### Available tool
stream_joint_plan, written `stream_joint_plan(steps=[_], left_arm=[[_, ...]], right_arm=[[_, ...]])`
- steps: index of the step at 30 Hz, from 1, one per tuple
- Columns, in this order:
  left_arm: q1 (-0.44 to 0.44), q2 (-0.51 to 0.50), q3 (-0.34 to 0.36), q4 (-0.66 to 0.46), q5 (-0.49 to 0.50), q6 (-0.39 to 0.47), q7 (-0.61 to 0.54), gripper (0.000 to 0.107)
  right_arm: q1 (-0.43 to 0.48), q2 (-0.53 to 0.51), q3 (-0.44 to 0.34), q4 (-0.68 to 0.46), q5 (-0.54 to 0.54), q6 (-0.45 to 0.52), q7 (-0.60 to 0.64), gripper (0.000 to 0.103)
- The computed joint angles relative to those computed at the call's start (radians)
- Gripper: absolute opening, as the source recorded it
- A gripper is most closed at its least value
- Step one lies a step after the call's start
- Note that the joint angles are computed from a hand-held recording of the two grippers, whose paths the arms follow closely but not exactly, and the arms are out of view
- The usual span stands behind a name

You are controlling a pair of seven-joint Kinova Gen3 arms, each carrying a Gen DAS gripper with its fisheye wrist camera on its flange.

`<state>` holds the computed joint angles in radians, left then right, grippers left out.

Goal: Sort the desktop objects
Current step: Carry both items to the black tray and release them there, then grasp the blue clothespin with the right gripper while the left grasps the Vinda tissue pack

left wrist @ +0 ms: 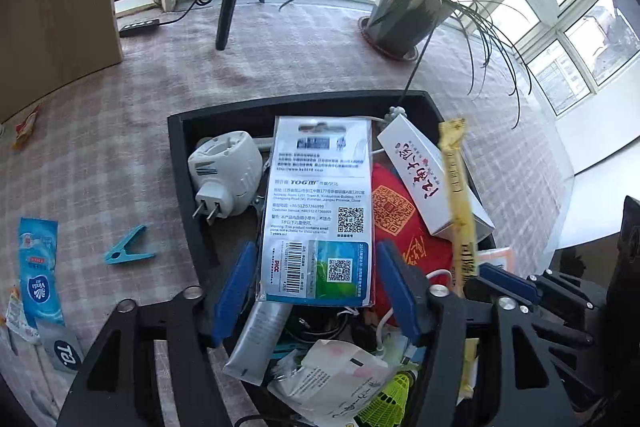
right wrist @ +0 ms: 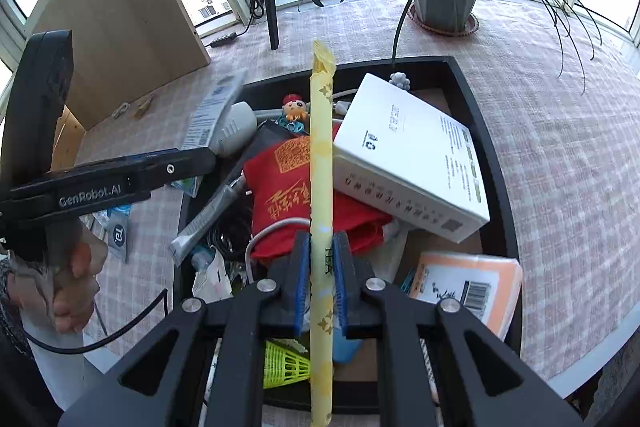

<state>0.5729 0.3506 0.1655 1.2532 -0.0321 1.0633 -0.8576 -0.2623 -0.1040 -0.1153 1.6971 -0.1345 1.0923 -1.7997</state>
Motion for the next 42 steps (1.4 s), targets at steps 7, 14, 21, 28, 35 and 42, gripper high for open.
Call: stream_joint_plan(steps=[7,14,21,28,35,42], left_arm=[[0.042,-0.022,-0.008,-0.005,-0.071,0.038,0.032,0.071],[0.017,-0.088,-0.010,0.073,-0.088,0.030,0.075,0.071],[-0.049,-0.174,-0.006,0.187,-0.089,0.031,0.087,0.071],[-0.173,-0.282,-0.020,0.323,-0.065,0.044,0.052,0.071],[-0.303,-0.352,-0.047,0.428,-0.010,0.046,-0.042,0.071],[-0.400,-0.337,-0.076,0.486,0.043,0.035,-0.125,0.071]], right_arm=[[0.007,-0.016,0.008,0.002,-0.012,-0.011,-0.011,0.041],[0.003,-0.034,0.001,0.010,-0.028,-0.019,-0.024,0.041],[-0.033,-0.018,-0.036,-0.035,-0.015,-0.005,-0.058,0.041],[-0.098,0.043,-0.072,-0.095,-0.023,-0.021,-0.082,0.044],[-0.194,0.159,-0.107,-0.200,0.012,-0.025,-0.119,0.046],[-0.271,0.349,-0.101,-0.361,0.002,0.034,-0.117,0.048]])
